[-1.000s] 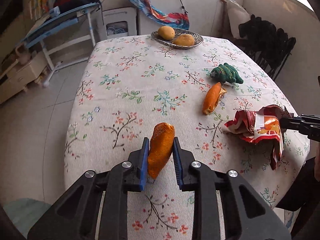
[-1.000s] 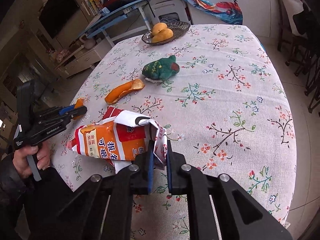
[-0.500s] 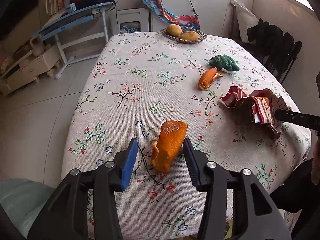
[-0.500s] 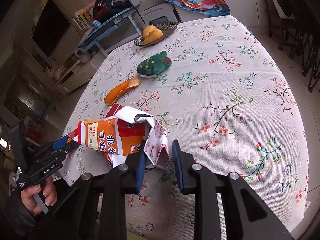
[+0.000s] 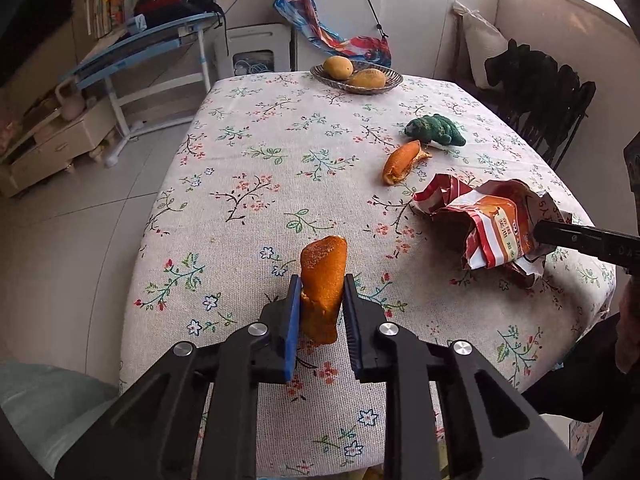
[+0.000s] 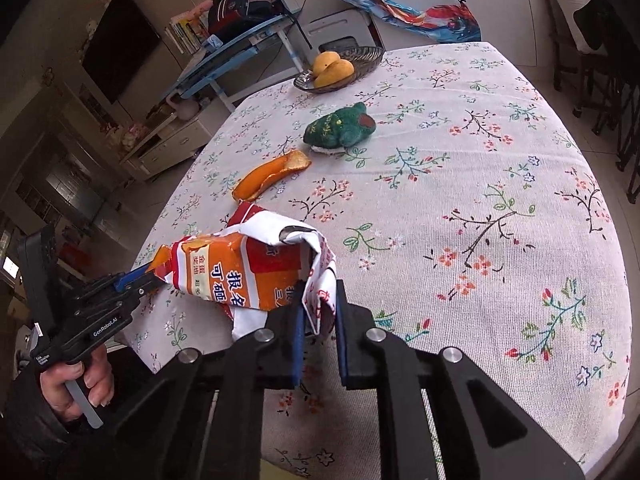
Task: Collect trash
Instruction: 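Grasp the orange peel with the left gripper while the right holds the wrapper, then carry the wrapper to the yellow bucket with the right gripper and open it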
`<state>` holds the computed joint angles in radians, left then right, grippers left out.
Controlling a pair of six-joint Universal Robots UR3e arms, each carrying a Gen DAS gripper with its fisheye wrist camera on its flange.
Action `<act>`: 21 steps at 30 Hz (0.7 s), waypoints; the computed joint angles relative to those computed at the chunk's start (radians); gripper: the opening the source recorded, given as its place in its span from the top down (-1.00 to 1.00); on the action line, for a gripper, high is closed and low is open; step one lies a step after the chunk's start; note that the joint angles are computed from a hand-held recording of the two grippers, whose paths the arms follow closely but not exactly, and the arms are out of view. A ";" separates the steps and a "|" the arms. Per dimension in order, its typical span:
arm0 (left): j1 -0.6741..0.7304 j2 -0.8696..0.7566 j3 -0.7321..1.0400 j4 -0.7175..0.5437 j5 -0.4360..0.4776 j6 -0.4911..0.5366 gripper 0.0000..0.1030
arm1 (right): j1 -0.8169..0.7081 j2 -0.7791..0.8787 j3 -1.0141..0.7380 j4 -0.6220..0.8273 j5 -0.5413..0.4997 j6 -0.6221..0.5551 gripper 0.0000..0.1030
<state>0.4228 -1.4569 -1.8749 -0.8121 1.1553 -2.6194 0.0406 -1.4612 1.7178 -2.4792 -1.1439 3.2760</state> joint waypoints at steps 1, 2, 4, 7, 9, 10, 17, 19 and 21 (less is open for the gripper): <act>0.001 0.013 -0.011 0.009 0.001 -0.004 0.62 | 0.001 -0.007 0.007 -0.010 -0.001 0.004 0.75; 0.004 0.028 -0.021 0.010 -0.002 -0.006 0.62 | 0.002 -0.015 0.016 -0.022 -0.004 0.009 0.76; 0.011 0.065 -0.047 0.013 -0.010 -0.011 0.62 | 0.004 -0.032 0.036 -0.044 -0.004 0.018 0.77; 0.024 0.125 -0.086 0.009 -0.021 -0.011 0.62 | 0.007 -0.060 0.068 -0.071 -0.004 0.033 0.79; 0.034 0.166 -0.112 0.010 -0.026 -0.015 0.62 | 0.008 -0.082 0.095 -0.089 -0.002 0.045 0.80; 0.043 0.185 -0.121 0.004 -0.034 -0.015 0.62 | 0.008 -0.094 0.108 -0.100 -0.001 0.051 0.80; 0.133 0.335 -0.167 -0.115 -0.112 0.025 0.62 | -0.017 -0.185 0.198 -0.149 0.023 0.097 0.81; 0.159 0.378 -0.175 -0.155 -0.133 0.040 0.62 | -0.030 -0.223 0.230 -0.156 0.036 0.107 0.81; 0.190 0.426 -0.182 -0.206 -0.156 0.058 0.62 | -0.042 -0.259 0.258 -0.158 0.046 0.114 0.81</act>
<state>0.6124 -1.0314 -2.0565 -1.0176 0.9990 -2.5613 -0.0009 -1.7202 1.9753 -2.6369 -1.0976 3.3899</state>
